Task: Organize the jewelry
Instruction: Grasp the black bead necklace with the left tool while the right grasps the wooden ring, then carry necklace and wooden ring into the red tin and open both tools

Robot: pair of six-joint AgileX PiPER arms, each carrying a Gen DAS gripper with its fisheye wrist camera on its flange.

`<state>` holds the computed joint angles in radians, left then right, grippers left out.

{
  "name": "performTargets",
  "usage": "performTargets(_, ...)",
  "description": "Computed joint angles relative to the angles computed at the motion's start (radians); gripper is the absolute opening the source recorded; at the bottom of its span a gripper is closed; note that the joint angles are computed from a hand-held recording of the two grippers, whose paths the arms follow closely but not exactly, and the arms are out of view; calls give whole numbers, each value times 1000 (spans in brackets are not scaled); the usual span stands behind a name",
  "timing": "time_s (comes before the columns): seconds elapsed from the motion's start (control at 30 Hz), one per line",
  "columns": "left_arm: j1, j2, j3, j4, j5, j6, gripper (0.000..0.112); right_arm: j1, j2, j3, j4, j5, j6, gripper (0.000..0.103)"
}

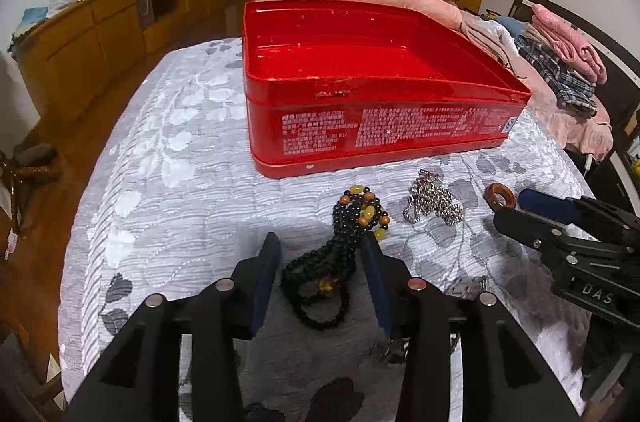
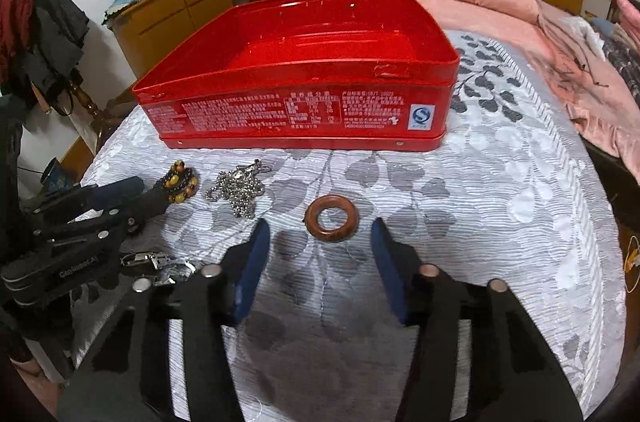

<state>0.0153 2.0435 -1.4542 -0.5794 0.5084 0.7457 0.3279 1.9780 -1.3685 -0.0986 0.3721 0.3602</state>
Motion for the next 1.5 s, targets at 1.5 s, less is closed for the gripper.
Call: performTargets(1.5,33,-199,201,-385,-117,318,15,67,-168,117,-333,-16,305,27)
